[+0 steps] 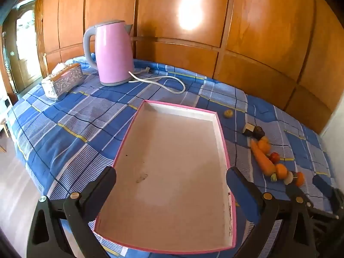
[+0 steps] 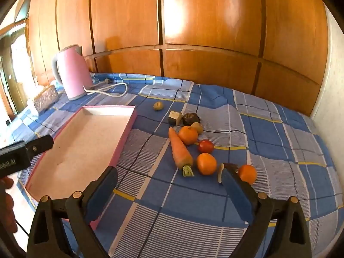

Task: Organize fruits
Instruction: 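Move the left tool toward the carrot while the right tool approaches an orange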

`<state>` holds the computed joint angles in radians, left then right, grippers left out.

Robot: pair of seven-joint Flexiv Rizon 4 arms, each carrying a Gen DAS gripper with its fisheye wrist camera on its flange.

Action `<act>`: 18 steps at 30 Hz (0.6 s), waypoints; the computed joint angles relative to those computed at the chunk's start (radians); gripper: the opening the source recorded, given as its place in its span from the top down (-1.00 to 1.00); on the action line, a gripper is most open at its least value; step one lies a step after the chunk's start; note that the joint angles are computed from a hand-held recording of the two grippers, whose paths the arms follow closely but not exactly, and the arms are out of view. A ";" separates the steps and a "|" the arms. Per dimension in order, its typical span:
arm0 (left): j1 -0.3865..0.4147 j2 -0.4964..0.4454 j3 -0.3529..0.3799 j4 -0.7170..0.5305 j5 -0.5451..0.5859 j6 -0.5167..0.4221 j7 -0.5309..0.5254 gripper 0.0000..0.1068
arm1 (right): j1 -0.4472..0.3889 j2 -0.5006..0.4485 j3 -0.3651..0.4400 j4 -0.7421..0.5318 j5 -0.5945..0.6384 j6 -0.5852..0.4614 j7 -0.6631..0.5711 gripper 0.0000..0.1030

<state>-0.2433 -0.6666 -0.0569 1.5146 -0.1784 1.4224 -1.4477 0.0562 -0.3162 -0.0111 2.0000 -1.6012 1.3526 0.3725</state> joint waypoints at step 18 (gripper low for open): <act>0.033 0.024 -0.066 0.042 -0.041 0.013 0.093 -0.92 | -0.031 0.021 0.004 0.031 -0.007 0.011 0.010 -0.83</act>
